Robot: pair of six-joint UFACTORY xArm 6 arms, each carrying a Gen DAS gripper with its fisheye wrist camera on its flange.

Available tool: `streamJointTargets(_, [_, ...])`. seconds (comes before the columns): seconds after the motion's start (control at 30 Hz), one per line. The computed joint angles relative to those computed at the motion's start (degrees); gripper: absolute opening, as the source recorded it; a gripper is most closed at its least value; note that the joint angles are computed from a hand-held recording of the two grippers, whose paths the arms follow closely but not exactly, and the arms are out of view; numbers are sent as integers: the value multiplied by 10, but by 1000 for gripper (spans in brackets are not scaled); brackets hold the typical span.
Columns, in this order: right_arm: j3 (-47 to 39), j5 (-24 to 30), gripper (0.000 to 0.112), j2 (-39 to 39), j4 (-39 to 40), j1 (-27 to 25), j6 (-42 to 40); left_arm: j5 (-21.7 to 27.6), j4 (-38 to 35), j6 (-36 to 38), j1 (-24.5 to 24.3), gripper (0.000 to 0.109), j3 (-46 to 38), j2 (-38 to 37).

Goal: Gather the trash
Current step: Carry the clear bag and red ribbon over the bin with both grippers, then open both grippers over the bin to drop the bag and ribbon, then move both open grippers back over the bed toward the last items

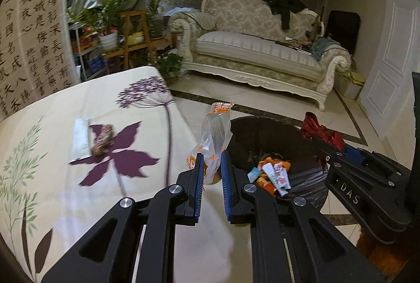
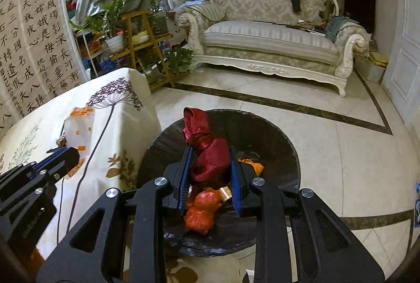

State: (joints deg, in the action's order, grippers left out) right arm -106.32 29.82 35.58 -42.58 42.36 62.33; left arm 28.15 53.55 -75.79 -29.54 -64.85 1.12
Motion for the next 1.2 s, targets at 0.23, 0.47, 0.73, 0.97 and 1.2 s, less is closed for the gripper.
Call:
streamJointTargets(0.23, [-11, -2, 26, 13, 11, -13, -2, 2, -17, 24, -2, 14, -54, 56])
streamJointTargets(0.47, [-21, 0, 26, 24, 17, -20, -5, 11, -31, 41, -5, 14, -89, 89])
streamJointTargets(0.73, [-49, 12, 26, 45, 27, -24, -20, 22, -52, 63, -7, 14, -126, 123])
streamJointTargets(0.97, [-70, 22, 38, 59, 28, -26, -24, 24, -78, 82, -5, 34, -137, 134])
streamJointTargets(1.2, [-72, 33, 39, 60, 13, -24, -14, 29, -66, 59, -6, 53, -135, 130])
